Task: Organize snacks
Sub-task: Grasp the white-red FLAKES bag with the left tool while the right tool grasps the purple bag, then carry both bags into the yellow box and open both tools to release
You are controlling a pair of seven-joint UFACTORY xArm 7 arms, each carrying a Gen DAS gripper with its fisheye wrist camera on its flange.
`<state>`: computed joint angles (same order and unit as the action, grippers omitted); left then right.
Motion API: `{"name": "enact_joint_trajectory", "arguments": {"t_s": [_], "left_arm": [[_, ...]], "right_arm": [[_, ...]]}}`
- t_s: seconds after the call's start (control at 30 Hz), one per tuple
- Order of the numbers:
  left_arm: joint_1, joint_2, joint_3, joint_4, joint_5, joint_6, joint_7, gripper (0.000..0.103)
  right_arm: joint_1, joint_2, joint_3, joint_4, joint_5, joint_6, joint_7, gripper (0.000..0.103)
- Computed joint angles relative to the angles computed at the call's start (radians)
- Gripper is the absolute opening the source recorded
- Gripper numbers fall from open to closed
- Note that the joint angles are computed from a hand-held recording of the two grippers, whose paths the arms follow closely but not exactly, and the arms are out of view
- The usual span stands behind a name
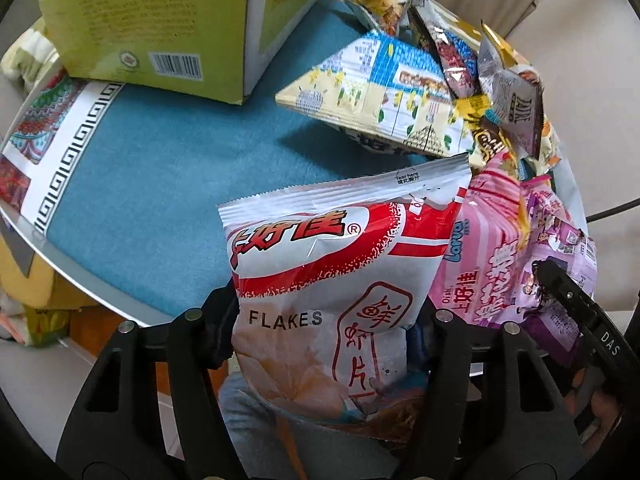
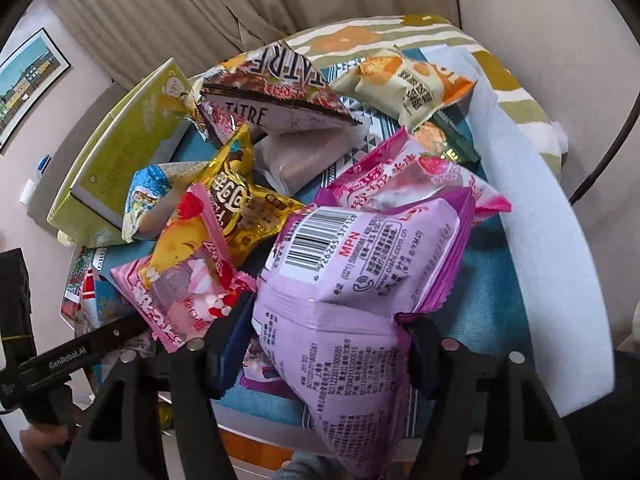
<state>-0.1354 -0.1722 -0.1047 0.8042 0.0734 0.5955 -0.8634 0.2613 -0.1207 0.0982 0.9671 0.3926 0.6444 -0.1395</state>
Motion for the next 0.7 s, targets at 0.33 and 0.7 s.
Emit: {"name": "enact_joint_trajectory", "arguments": {"t_s": [0.33, 0.7], "left_arm": [[0.035, -0.120, -0.021, 0.034, 0.086, 0.090, -0.052, 0.061], [0.139, -0.147, 0.007, 0.197, 0.205, 0.131, 0.011, 0.061]], "right_arm": [[0.007, -0.062, 0.001, 0.043, -0.073, -0.018, 0.005, 0.060], [0.024, 0.095, 0.030, 0.402, -0.121, 0.083, -0.029, 0.060]]}}
